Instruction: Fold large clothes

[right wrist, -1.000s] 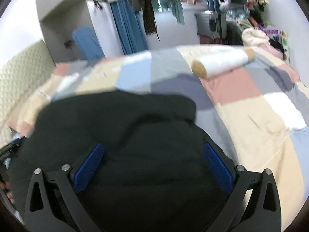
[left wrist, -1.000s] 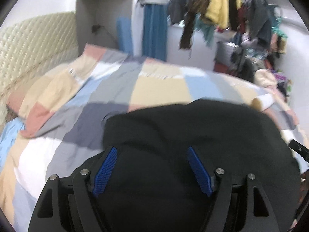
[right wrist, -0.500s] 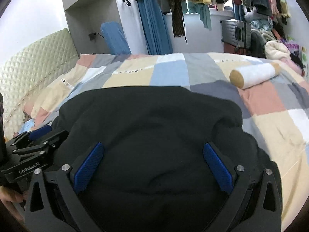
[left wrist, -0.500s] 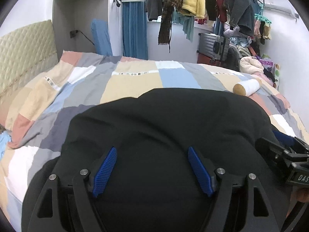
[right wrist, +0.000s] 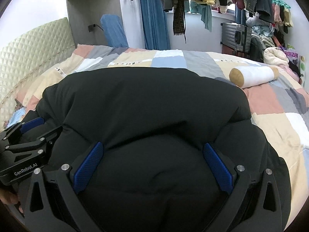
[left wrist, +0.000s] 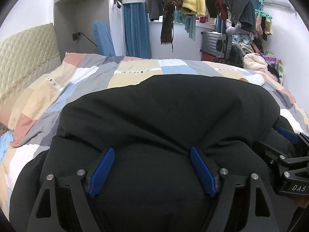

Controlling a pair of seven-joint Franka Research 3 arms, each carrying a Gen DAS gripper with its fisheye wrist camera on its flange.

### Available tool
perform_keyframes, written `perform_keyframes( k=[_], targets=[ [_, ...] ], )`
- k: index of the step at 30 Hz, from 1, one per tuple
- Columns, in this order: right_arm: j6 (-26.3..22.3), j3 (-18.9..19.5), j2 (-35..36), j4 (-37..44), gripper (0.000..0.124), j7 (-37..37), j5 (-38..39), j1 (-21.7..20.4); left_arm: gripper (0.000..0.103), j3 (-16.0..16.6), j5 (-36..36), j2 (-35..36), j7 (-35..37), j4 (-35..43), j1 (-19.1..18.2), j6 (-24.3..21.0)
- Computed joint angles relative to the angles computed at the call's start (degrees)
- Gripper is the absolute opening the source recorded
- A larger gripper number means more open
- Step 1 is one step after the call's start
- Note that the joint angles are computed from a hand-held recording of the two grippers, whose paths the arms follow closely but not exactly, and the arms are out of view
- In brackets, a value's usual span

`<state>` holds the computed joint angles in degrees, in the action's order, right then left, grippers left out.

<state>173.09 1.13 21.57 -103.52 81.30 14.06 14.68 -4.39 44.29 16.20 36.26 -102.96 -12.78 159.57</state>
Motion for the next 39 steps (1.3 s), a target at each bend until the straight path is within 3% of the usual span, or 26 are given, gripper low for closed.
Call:
perform_keyframes(
  k=[6, 8, 12, 16, 19, 24, 30, 33, 36, 39],
  targets=[
    [-1.0, 8.3, -1.3, -0.5, 0.103, -9.4, 9.1, -7.6, 0.08, -0.7, -2.3, -3.0, 2.6, -3.3, 1.7, 2.3],
    [-1.5, 8.9, -2.1, -0.9, 0.103, -11.9, 11.8, -8.4, 0.08, -0.3, -2.0, -5.1, 2.1, -5.4, 2.3, 3.3],
    [-0.7, 6.6, -4.2, -3.2, 0.103, -13.4, 13.4, -7.3, 0.08, 0.7, 1.5, -9.8, -2.5, -10.3, 4.1, 4.4],
    [-1.0, 6.1, -5.7, -5.2, 0.103, -14.3, 17.4, -8.7, 0.083, 0.6, 6.2, -12.4, -7.8, -13.9, 6.9, 3.4],
    [-3.9, 8.2, -4.5, -4.2, 0.103, -17.6, 23.4, -11.5, 0.09, -0.4, 0.2, -11.1, -5.0, -15.1, 9.0, 5.3],
    [-4.3, 4.2, -4.3, -4.0, 0.103, -14.4, 20.1, -7.7, 0.088, -0.5, 4.9, -11.6, -8.5, -14.8, 8.3, 2.6],
    [-4.5, 4.0, -10.0, -7.9, 0.103, -14.0, 19.5, -7.1, 0.088, -2.5, -0.1, -16.9, -3.6, -17.7, 9.0, 5.1],
    [-3.5, 3.5, -15.9, -11.9, 0.103, -14.3, 18.7, -5.9, 0.088, -4.3, 2.4, -22.4, -4.7, -19.0, 9.1, 3.9],
    [-4.3, 3.5, -23.5, -15.8, 0.103, -20.3, 26.6, -4.5, 0.09, -5.9, -3.3, -28.9, -1.6, -20.3, 8.1, -0.8],
    [-2.3, 3.1, -32.0, -21.2, 0.103, -17.5, 23.2, -2.6, 0.095, -6.4, -9.4, -36.1, 1.7, -22.9, 7.0, -1.8]
  ],
)
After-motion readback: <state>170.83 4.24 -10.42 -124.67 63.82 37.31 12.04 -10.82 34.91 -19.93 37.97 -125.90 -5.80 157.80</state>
